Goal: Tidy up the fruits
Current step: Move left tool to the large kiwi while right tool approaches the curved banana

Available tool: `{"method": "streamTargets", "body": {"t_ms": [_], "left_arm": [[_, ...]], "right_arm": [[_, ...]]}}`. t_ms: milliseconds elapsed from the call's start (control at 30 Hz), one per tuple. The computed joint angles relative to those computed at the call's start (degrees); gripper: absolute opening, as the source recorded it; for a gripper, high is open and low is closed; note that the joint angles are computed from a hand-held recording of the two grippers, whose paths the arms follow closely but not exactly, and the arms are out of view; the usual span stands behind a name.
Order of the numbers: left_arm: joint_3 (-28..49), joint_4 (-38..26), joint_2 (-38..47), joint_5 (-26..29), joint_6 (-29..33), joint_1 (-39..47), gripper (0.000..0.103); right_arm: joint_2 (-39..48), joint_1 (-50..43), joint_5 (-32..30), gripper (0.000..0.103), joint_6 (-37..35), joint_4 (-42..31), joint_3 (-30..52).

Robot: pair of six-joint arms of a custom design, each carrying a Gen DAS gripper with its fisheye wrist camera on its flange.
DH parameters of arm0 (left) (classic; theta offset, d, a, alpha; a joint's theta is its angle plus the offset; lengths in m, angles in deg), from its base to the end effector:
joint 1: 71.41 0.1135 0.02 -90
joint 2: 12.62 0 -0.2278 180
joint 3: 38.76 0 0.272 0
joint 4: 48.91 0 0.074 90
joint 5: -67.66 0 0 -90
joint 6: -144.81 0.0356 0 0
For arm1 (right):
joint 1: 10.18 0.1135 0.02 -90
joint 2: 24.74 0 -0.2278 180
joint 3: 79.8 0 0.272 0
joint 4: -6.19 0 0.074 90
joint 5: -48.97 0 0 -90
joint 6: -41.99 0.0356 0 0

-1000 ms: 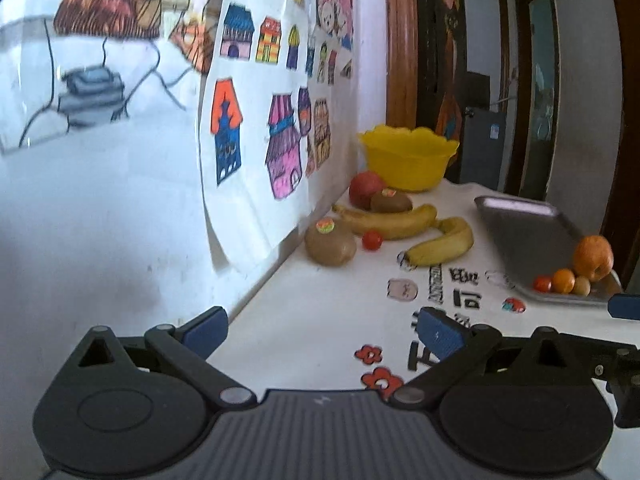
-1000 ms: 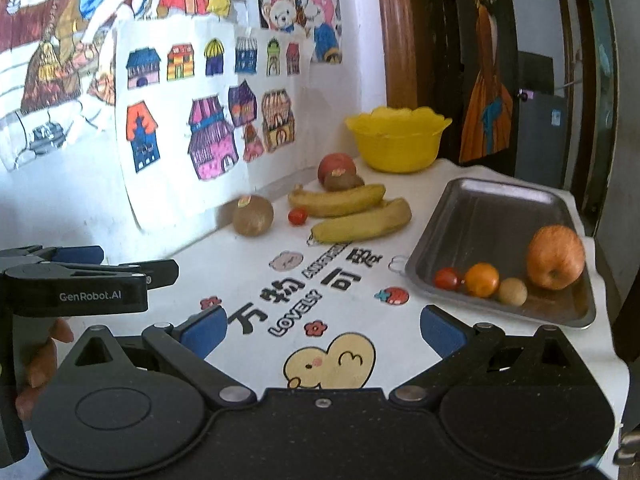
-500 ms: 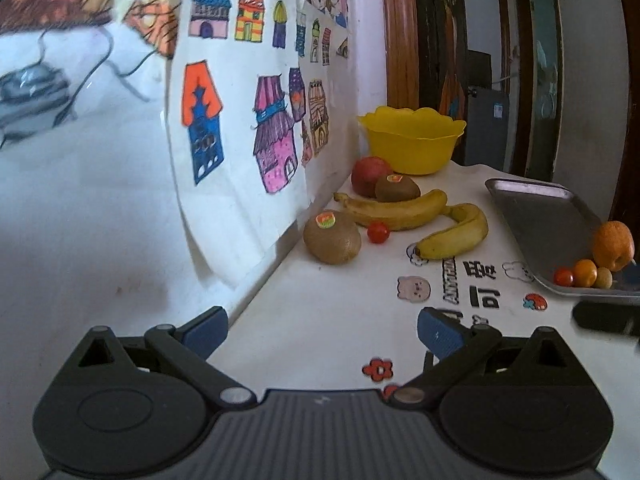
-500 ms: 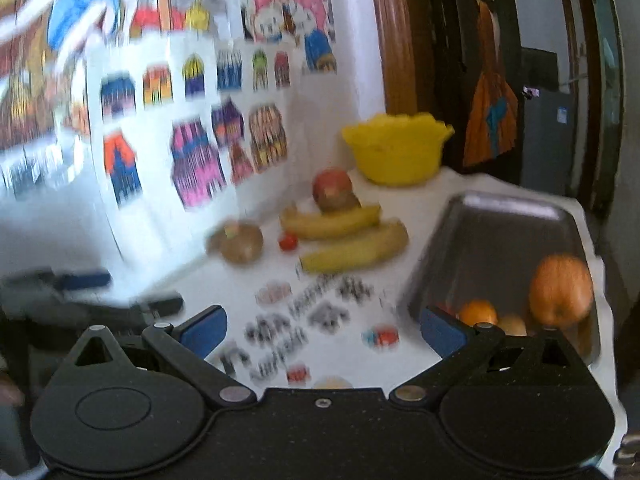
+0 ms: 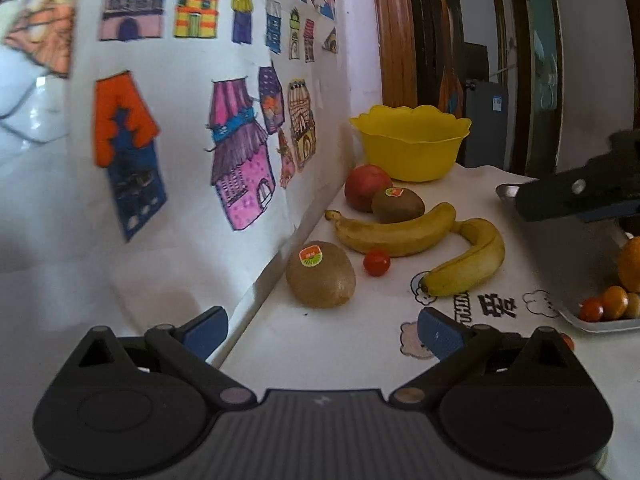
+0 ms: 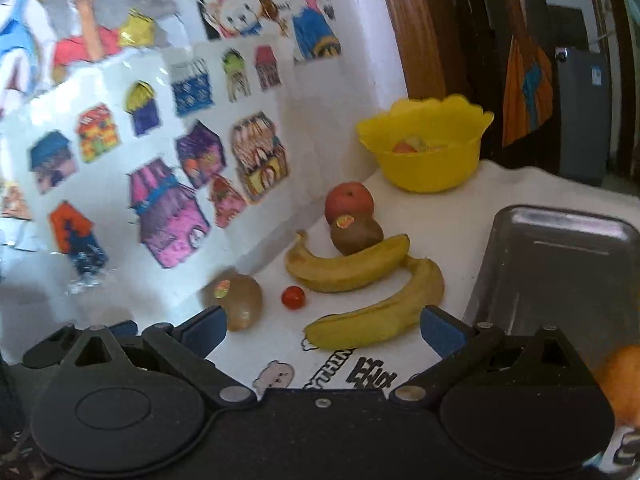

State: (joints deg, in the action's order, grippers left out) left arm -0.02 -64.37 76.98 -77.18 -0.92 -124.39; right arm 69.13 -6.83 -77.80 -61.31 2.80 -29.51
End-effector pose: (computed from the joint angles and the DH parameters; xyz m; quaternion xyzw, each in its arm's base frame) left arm 0.1605 -0.1646 0.0438 -0.1153 0.8663 0.1147 0.4724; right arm 0.3006 0.0389 0.0783 -0.2423 0.8568 0.2621 0.3722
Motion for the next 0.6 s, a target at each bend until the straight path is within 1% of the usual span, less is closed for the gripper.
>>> {"method": "streamTargets", "body": {"t_ms": [167,300,367,467,600], "left_arm": [[0.1,9.1,2.8,2.9,9.3,5.9,0.102],[0.5,15.6,5.4,5.2,15.0,9.4,0.102],[1.4,17.8,7.3,6.2,16.8,10.9,0.102],[2.8,19.8,9.9,6.8,17.8,12.3,0.102],[4.2,22.3,12.3,7.5,19.3,13.7,0.102]], "right_arm": [[12.2,1.1,0.6,0.102,-1.5,-1.4,10.2],[18.7,2.2,3.6,0.102,-1.4,-1.8,16.0],[20.8,2.5,4.3,0.102,-1.2,-1.6,17.9],[23.7,3.1,5.6,0.102,-1.2,-1.1,20.5],[26.7,3.3,5.4,0.102,-1.2,-1.5,23.2]]}}
